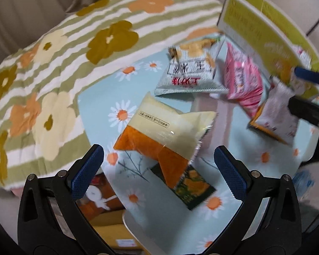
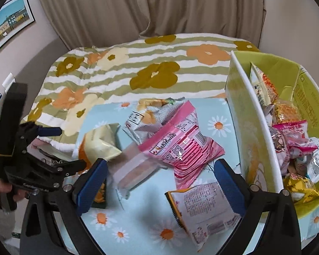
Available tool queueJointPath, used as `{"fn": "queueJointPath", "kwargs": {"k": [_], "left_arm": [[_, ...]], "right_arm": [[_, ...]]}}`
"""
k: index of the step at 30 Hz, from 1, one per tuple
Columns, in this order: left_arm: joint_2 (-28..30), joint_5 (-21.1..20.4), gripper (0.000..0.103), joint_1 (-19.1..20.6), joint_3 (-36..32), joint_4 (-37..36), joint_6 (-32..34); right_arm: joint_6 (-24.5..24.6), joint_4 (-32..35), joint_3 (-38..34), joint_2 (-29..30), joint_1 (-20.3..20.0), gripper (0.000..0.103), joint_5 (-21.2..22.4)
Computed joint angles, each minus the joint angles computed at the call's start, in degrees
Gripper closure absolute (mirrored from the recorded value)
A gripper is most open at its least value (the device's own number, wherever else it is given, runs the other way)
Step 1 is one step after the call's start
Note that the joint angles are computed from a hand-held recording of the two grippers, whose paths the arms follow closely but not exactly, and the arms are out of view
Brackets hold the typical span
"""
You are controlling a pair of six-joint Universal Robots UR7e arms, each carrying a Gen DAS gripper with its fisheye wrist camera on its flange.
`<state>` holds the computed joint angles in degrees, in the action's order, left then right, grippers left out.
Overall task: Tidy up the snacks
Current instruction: 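Grasp the orange-and-cream pastry bag with the left tool while the right tool grasps the pink striped bag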
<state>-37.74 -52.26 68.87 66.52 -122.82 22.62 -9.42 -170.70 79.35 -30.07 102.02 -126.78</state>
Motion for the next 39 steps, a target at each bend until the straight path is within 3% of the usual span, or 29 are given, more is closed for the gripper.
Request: {"fn": "queueJointPath", "kwargs": {"k": [4,11,17,21,29,39], "left_arm": [[4.11,2.95,0.0,0.48,-5.15,5.19,2.16],[9.68,3.39,0.0,1.66,-13.7,14.29,3.17],[11.2,0.37,0.0,2.71,-17.61,17.59,3.68],[11.27,-0.91,0.001,3.06,-18.15,17.69,4.55],[10.66,-2.16,0.017,3.31,-17.97,17.15,4.78],[8.85,-1.99,0.021,3.31,-16.02,15.74,2.84]], "right_arm": [[-0.83,3.29,-1.93,0.76,-1.1,0.003,0.23],[-4.99,9.5,-5.43,2.05,-2.21,0.004,-0.95],[-6.4,13.96,-7.48,2.76,-3.15,0.004,-0.39],[-6.91,16.86,-8.92,3.18,-3.5,0.004,0.14],[-8.79,23.74,-12.75,4.53,-3.95,0.004,-1.6],[-11.46,30.47,-18.12,7.6,-3.97,0.007,-5.69]]}}
